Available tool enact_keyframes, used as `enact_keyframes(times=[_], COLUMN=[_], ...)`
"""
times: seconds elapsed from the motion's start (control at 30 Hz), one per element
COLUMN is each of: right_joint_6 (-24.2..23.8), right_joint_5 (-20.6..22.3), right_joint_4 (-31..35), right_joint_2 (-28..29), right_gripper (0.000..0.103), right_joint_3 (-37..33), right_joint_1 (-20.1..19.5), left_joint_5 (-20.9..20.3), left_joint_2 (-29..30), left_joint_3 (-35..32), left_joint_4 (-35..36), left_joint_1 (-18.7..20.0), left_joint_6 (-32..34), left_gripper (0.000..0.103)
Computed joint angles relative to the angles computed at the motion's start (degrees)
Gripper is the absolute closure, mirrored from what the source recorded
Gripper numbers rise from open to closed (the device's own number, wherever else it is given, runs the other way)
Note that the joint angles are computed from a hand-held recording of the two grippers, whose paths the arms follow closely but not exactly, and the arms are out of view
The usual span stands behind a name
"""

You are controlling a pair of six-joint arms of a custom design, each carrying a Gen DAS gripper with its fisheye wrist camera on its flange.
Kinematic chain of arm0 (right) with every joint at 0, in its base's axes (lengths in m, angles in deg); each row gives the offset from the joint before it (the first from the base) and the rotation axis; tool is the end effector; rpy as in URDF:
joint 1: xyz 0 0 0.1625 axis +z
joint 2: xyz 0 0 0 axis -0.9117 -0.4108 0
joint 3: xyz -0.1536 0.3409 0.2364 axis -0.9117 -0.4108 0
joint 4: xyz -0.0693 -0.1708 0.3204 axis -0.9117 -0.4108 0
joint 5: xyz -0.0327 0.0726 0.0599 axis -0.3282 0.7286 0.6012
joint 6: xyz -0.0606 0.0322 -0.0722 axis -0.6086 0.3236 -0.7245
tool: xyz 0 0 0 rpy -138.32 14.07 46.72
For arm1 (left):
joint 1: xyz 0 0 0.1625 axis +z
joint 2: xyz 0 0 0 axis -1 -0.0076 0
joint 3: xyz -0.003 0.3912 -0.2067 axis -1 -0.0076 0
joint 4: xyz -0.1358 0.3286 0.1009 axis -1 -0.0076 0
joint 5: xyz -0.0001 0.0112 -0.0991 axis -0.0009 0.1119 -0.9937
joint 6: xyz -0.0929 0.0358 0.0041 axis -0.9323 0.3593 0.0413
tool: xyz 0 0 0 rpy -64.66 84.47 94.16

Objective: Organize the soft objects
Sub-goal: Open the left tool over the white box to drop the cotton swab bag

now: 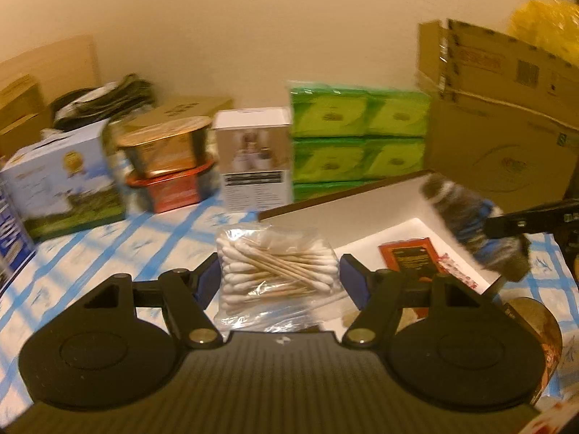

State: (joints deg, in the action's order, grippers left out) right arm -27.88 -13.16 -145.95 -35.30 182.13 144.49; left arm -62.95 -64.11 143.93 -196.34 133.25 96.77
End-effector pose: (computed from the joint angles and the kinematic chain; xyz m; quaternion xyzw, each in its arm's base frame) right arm 0.0359 -0.6070 0.3528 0.2378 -0.9160 0.3212 0.0354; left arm -0.3145 -0.5883 0.1167 0.2929 0.8314 -0.3744 0.2877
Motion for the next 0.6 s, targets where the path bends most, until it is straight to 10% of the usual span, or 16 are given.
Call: enact_keyframes(times=[0.6], right_joint_6=[-0.57], right_joint_5=[-3.85], right_joint_4=[-0.75], right_joint_2=[7.4], right_gripper=[0.082], right_joint_3=[-6.78], right_joint_1=[0.33], left_joint_5=[-7.91], left_joint_2=[10.56], left_joint_3=[-16.89], left_joint_4=[7.8], left_joint_1=[5.57], left_joint_6=[8.67], left_gripper=[0.026])
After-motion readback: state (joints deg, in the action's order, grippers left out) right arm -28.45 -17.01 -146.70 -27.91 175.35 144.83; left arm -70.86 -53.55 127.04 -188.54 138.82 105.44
